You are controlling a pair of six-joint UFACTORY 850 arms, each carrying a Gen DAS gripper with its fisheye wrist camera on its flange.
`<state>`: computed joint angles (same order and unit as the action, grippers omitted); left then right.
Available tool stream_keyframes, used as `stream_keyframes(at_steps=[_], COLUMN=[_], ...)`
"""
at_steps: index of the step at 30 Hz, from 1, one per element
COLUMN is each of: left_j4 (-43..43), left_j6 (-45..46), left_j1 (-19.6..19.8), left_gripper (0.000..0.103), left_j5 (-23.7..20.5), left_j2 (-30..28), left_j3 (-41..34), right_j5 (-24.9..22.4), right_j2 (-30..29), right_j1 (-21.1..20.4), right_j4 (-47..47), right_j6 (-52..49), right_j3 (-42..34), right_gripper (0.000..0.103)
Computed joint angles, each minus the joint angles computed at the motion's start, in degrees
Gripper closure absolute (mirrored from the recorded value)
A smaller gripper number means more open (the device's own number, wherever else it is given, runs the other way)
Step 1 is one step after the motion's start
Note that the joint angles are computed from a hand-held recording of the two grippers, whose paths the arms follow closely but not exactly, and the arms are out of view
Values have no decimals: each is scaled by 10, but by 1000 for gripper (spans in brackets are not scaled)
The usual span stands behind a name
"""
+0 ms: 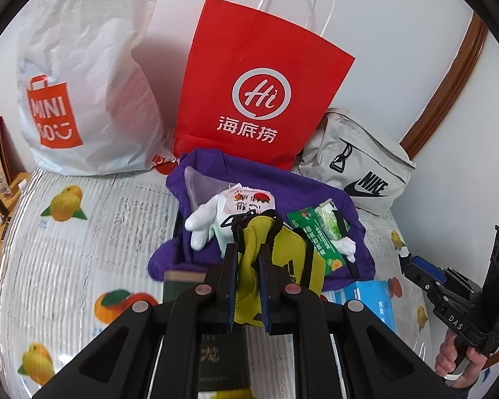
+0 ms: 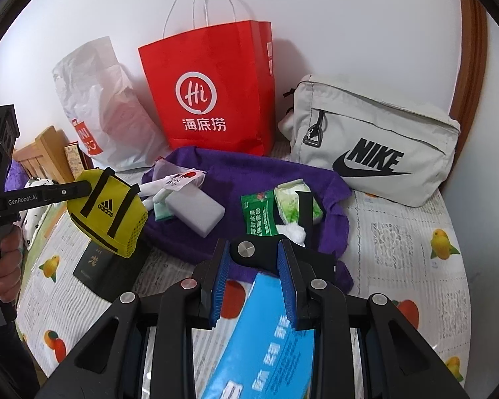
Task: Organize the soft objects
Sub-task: 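Carry the yellow Adidas pouch with the left tool over the purple towel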
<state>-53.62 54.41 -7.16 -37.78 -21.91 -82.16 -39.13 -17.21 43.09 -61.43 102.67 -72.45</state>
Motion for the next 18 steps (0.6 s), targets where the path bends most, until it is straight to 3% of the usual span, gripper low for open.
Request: stream_keyframes(at_steps=[18], left_j4=[43], left_j6=[-55], left_j1=[-23], left_gripper=[91], left_j5=[-20], left_j2=[-96], left_j3=[-117], right_j5=[57], right_j2=[-65], right_j1=[-61], right_j4=[32], right_j6=[-76], right_j3=[-69], right_gripper=[74])
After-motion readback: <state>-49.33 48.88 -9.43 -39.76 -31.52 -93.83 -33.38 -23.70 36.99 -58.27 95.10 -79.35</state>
